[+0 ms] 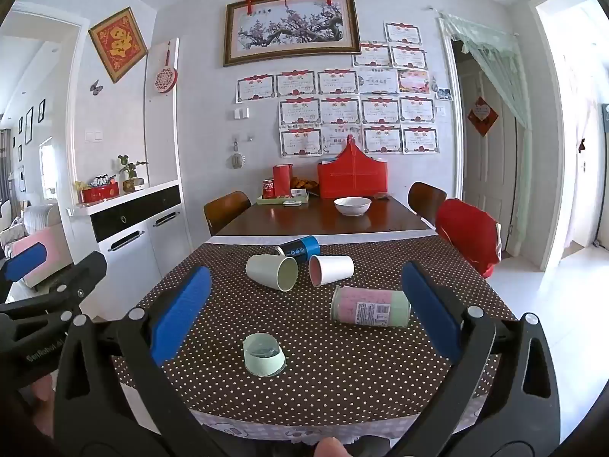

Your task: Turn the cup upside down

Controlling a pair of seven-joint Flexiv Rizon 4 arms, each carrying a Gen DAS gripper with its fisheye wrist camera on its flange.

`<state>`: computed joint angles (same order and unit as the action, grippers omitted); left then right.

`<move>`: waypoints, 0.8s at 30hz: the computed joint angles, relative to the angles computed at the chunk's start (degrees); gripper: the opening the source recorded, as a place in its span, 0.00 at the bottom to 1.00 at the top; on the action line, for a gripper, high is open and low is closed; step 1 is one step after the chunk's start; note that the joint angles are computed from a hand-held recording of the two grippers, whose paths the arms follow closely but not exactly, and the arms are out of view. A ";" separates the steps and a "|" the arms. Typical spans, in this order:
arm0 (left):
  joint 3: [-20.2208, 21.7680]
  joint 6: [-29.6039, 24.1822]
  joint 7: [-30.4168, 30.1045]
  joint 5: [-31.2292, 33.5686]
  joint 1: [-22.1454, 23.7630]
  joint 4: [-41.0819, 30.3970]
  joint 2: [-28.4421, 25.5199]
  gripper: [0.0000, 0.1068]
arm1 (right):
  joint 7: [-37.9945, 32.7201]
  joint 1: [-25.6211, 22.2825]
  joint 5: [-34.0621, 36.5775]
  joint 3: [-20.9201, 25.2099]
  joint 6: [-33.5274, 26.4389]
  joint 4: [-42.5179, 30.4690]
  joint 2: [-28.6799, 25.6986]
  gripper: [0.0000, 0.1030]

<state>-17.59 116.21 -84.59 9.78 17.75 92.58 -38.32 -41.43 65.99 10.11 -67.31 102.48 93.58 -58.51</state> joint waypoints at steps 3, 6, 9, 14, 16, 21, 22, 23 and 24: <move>0.00 -0.20 -0.01 0.05 0.02 0.02 0.06 0.93 | 0.07 -0.02 0.24 -0.10 0.24 -0.05 -0.19 0.95; -0.12 -0.41 0.03 0.02 0.10 0.06 0.11 0.93 | -0.06 0.10 0.31 -0.16 0.23 0.05 -0.13 0.95; -0.12 -0.40 0.10 -0.04 0.09 0.05 0.09 0.93 | -0.06 -0.11 0.27 0.07 0.03 -0.17 -0.09 0.95; -0.26 -0.39 0.17 0.03 0.19 0.08 0.10 0.93 | 0.03 0.01 0.24 0.00 0.13 -0.09 -0.09 0.95; -0.27 -0.39 0.19 0.02 0.20 0.08 0.10 0.93 | 0.09 0.11 0.31 -0.15 0.13 -0.06 -0.18 0.95; -0.17 -0.32 0.24 -0.03 0.12 0.07 0.08 0.93 | 0.12 0.13 0.28 -0.18 0.04 -0.14 -0.24 0.95; -0.17 -0.32 0.24 -0.03 0.12 0.07 0.08 0.93 | 0.16 0.15 0.26 -0.24 0.01 -0.17 -0.30 0.95; -0.17 -0.32 0.24 -0.03 0.12 0.07 0.08 0.93 | 0.18 0.15 0.24 -0.24 -0.01 -0.18 -0.30 0.95; -0.17 -0.32 0.24 -0.03 0.12 0.07 0.08 0.93 | 0.17 0.09 0.17 -0.17 -0.01 -0.23 -0.27 0.95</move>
